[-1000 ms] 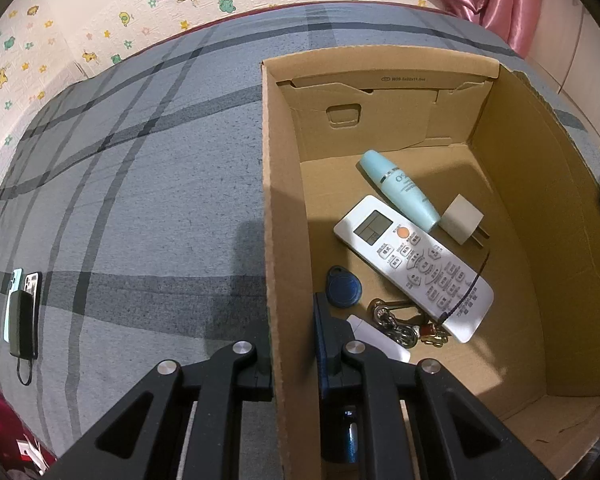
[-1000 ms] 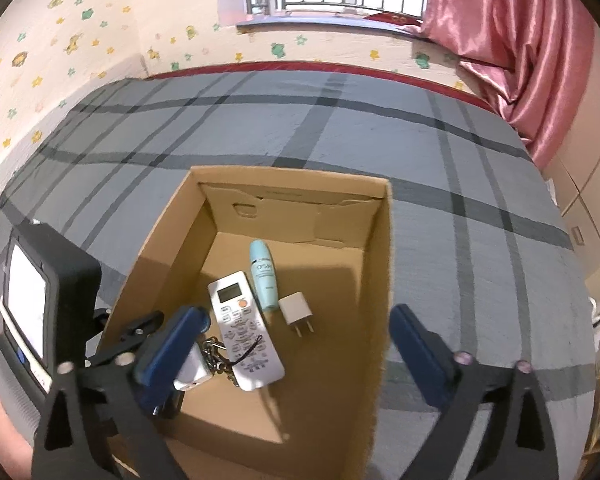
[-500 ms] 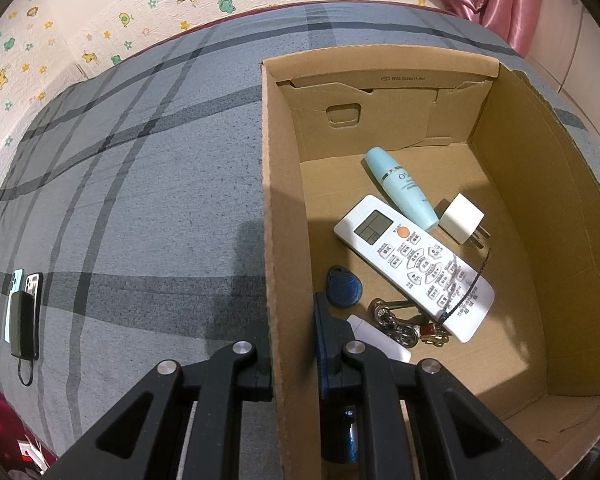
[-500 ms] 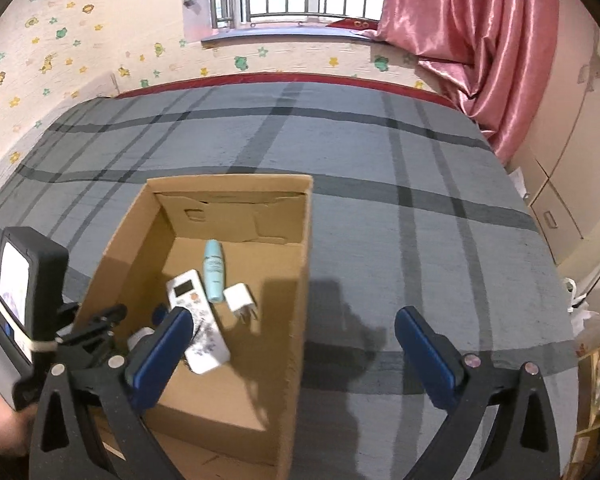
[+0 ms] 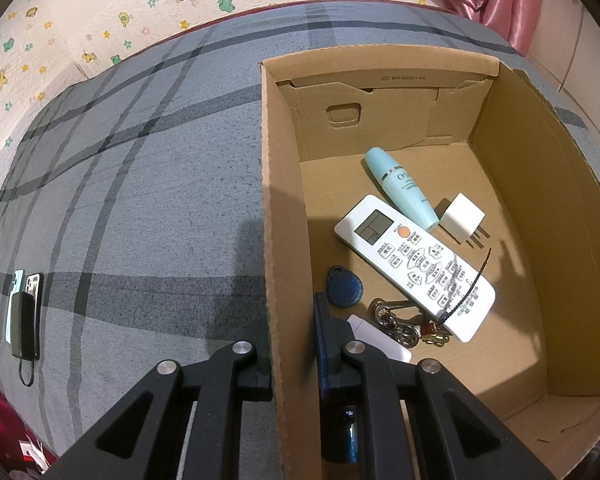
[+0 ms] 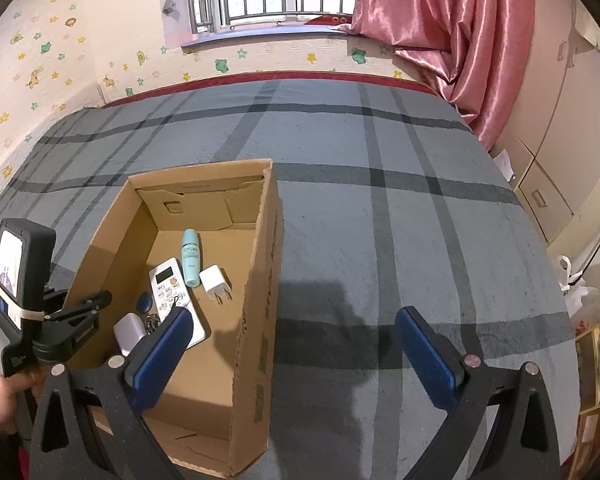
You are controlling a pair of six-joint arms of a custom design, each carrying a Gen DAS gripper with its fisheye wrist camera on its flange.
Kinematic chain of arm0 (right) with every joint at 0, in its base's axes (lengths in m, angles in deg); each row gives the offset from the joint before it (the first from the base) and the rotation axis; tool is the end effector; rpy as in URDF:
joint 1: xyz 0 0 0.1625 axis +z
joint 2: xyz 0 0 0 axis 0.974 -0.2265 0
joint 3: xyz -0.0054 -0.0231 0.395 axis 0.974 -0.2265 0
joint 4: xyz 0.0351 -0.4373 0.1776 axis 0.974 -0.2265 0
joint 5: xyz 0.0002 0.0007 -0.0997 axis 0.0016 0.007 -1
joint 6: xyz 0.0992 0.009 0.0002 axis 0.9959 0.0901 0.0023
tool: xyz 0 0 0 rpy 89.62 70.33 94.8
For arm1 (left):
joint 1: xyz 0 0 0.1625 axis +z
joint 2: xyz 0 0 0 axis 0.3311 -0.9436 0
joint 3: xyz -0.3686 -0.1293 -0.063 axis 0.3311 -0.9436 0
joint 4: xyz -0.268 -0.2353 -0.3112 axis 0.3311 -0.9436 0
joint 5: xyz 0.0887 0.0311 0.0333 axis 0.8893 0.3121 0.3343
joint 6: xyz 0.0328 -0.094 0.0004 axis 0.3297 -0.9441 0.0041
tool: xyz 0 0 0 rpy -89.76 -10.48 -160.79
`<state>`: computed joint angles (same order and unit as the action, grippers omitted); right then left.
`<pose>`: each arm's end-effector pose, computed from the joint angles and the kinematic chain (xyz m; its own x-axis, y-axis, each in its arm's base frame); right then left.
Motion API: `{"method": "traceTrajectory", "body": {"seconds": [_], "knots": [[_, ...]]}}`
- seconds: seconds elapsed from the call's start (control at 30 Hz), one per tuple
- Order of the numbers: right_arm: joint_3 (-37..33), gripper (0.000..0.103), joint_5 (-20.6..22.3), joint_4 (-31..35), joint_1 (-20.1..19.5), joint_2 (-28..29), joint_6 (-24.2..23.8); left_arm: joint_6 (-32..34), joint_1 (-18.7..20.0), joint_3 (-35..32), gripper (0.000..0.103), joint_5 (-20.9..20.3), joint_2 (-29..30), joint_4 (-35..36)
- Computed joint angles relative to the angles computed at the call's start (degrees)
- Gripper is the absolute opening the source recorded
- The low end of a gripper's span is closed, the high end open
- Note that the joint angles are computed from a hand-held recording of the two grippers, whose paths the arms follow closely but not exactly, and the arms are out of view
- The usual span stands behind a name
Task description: Organize rigid objects
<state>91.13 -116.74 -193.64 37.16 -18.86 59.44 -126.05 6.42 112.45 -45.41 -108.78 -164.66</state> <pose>0.1850 -0.2601 0.1908 -0.7102 -0.1103 0.6953 -0.4983 0.7763 -0.3859 -0.1620 -0.3034 0.1031 -0.6107 0.0275 -0.7913 0.3603 0.8996 -0.2468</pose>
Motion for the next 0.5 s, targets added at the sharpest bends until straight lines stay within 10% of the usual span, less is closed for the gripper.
{"method": "traceTrajectory", "body": {"seconds": [0.3,0.4,0.5], "knots": [[0.1,0.103,0.5,0.9,0.5,-1.5,0.4,-1.2,-0.1,-0.9,0.022,-0.1,1.1,1.2],[0.2,0.103,0.9,1.5,0.4,-2.3,0.7,-3.6,-0.7,-1.3,0.07,0.5,0.6,3.0],[0.3,0.103,0.9,1.8,0.7,-2.9,0.8,-6.1,-2.2,-1.5,0.09,0.8,-0.5,5.0]]}}
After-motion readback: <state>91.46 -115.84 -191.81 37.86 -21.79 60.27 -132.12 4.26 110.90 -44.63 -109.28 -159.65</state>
